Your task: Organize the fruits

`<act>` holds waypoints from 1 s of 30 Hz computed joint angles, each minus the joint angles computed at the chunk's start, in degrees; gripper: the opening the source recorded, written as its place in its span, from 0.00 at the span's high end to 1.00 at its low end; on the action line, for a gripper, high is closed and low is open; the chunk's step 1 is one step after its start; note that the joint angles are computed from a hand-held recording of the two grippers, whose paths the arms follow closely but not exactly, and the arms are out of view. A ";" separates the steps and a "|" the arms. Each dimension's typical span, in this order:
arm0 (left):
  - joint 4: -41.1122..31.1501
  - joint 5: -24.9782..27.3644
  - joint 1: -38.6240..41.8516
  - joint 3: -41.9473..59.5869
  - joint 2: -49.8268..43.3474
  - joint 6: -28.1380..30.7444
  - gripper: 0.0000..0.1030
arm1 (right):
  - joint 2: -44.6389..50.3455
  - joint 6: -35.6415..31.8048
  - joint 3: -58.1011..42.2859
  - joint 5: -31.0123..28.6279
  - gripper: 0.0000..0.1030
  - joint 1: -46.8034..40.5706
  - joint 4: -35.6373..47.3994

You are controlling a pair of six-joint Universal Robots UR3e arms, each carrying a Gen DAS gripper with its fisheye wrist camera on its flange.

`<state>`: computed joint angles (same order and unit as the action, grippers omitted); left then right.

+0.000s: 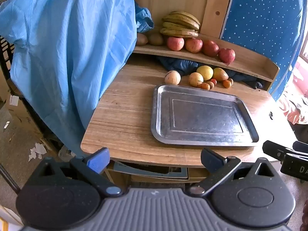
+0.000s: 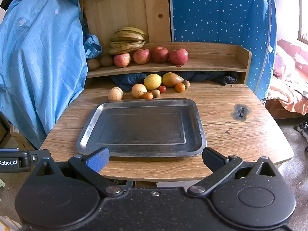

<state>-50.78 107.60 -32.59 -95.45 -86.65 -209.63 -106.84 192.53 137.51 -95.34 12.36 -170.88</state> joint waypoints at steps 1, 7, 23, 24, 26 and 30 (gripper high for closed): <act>-0.05 0.02 -0.01 0.04 -0.01 -0.01 0.01 | 0.05 0.00 -0.02 -0.01 0.01 0.01 0.01; -0.04 -0.03 -0.04 -0.03 0.07 -0.01 0.01 | 0.15 0.02 -0.04 0.00 0.01 0.02 -0.01; -0.47 -0.13 0.02 0.23 -0.01 -0.04 0.01 | -0.74 -0.03 0.25 0.18 0.00 -0.15 0.68; -0.45 -0.13 0.01 0.22 -0.01 -0.08 0.01 | -0.79 -0.03 0.26 0.20 0.00 -0.16 0.73; -0.50 -0.17 0.03 0.25 -0.01 -0.03 0.01 | -0.89 -0.07 0.29 0.27 0.00 -0.21 0.80; -0.50 -0.17 0.03 0.25 -0.01 -0.03 0.01 | -0.97 -0.06 0.34 0.23 0.01 -0.20 0.82</act>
<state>-51.28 107.43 -32.56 -95.20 -86.66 -209.65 -107.81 192.47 137.85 -95.10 12.16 -170.07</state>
